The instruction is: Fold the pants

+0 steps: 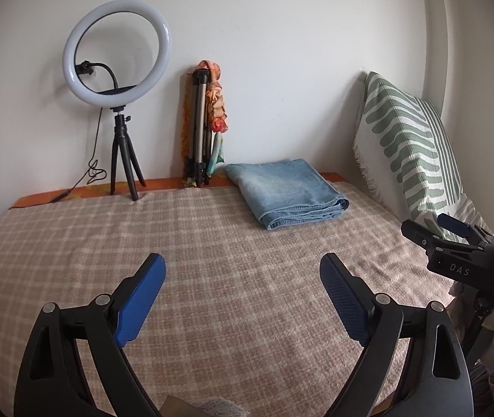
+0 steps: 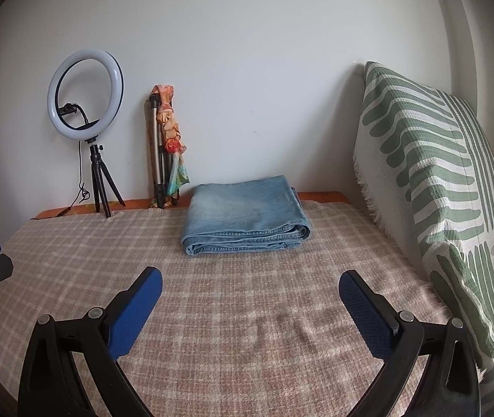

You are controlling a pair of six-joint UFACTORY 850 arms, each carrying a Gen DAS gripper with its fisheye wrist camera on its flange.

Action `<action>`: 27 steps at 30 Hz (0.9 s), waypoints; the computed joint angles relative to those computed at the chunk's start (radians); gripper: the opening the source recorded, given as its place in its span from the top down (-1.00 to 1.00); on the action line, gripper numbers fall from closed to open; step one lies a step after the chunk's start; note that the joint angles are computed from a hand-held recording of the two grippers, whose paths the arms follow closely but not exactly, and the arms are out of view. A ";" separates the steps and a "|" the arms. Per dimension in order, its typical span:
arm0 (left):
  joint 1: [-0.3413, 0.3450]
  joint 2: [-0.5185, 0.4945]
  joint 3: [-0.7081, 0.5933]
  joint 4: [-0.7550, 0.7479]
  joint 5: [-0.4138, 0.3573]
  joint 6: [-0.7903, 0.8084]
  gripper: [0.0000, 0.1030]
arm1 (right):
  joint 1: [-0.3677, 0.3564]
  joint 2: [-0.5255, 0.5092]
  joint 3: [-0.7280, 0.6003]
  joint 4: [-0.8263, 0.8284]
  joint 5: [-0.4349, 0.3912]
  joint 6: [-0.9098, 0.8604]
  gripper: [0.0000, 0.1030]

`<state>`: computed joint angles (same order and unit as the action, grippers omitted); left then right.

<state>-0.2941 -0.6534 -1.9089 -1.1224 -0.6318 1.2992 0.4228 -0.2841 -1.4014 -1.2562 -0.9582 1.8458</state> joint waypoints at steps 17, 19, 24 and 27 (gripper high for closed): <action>-0.003 0.027 0.053 -0.030 0.069 0.062 -0.96 | -0.002 -0.002 0.006 0.027 0.019 -0.017 -1.00; -0.003 0.025 0.051 -0.032 0.068 0.058 -0.96 | -0.004 -0.003 0.005 0.029 0.026 -0.019 -1.00; -0.001 0.022 0.046 -0.026 0.063 0.043 -0.96 | -0.006 -0.005 0.003 0.032 0.037 -0.024 -1.00; -0.002 0.022 0.048 -0.024 0.066 0.043 -0.96 | -0.007 -0.004 0.004 0.031 0.042 -0.024 -0.99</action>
<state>-0.2960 -0.6310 -1.8612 -1.1463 -0.5658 1.3420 0.4155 -0.2885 -1.3973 -1.2252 -0.9159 1.8216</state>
